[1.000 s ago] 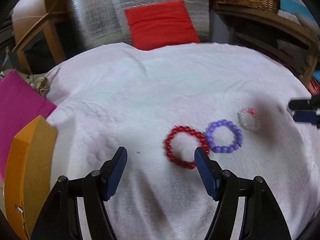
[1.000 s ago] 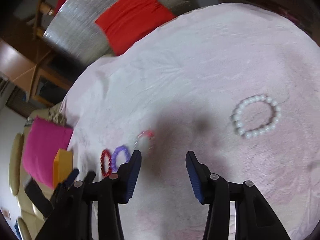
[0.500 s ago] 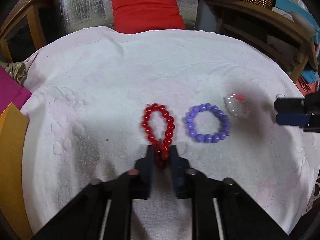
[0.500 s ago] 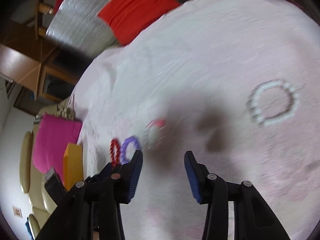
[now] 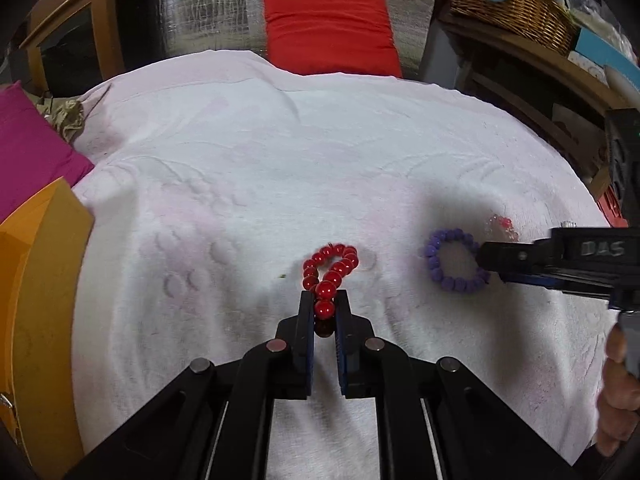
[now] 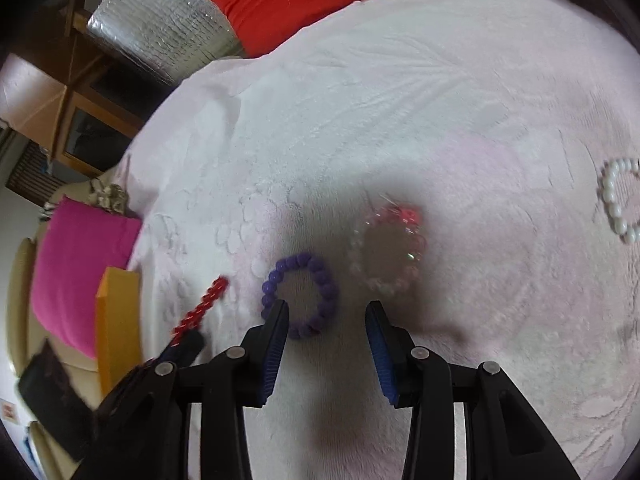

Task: Organize jewelry
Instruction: 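Set the red bracelet down on open cloth with the left gripper while the right grasps the purple bracelet, then open the left gripper and withdraw while the right holds the purple bracelet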

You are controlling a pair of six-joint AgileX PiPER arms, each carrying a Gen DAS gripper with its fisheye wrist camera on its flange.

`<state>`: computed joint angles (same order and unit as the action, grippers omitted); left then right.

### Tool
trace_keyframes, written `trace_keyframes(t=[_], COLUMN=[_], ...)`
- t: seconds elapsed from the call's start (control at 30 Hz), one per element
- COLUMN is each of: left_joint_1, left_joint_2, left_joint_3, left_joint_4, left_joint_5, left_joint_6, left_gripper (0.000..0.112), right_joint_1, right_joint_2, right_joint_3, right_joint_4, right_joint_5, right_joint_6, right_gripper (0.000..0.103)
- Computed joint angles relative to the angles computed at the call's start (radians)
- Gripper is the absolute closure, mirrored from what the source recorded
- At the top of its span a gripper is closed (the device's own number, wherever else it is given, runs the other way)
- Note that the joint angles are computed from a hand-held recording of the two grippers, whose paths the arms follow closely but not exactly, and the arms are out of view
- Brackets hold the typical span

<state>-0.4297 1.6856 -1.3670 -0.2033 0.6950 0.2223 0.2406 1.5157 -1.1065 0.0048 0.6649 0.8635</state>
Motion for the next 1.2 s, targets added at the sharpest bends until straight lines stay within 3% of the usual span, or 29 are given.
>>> trace_keyframes(t=[0.2,0.3,0.53,0.77,0.87,0.93,1.07,1.2], left_joint_1=[0.051,0.074,0.103,0.062,0.036,0.018,0.013,0.006], left_joint_2=[-0.020,-0.026,-0.033,-0.056,-0.078,-0.095,-0.124,-0.137], left_joint_3=[0.011,0.011,0.018,0.075,0.114,0.138,0.159,0.166], left_joint_4=[-0.066,-0.089,-0.103,0.052,0.149,0.220,0.245,0.268], left_joint_5=[0.015,0.021,0.039,0.037,0.015,-0.010,-0.033,-0.038], left_joint_6=[0.058,0.076,0.088,0.013,-0.037,-0.088,-0.108,-0.119], left_gripper=[0.103,0.103,0.103,0.103,0.089,0.064,0.060,0.058], right_joint_1=[0.156,0.173,0.162,0.155,0.122,0.106,0.064,0.032], right_joint_2=[0.100,0.086,-0.012,-0.084,-0.089,-0.100,-0.134,-0.143], right_joint_3=[-0.115,-0.108,-0.041,0.026,0.047,0.052,0.072,0.088], right_joint_4=[-0.376,-0.401,-0.287,-0.198,-0.159,-0.137,-0.082,-0.018], right_joint_5=[0.159,0.162,0.123,0.155,0.158,0.151,0.128,0.108], right_joint_6=[0.238,0.241,0.161,0.058,0.024,0.002,-0.016,-0.049], right_gripper=[0.090,0.092,0.093,0.092,0.091,0.090,0.089,0.076])
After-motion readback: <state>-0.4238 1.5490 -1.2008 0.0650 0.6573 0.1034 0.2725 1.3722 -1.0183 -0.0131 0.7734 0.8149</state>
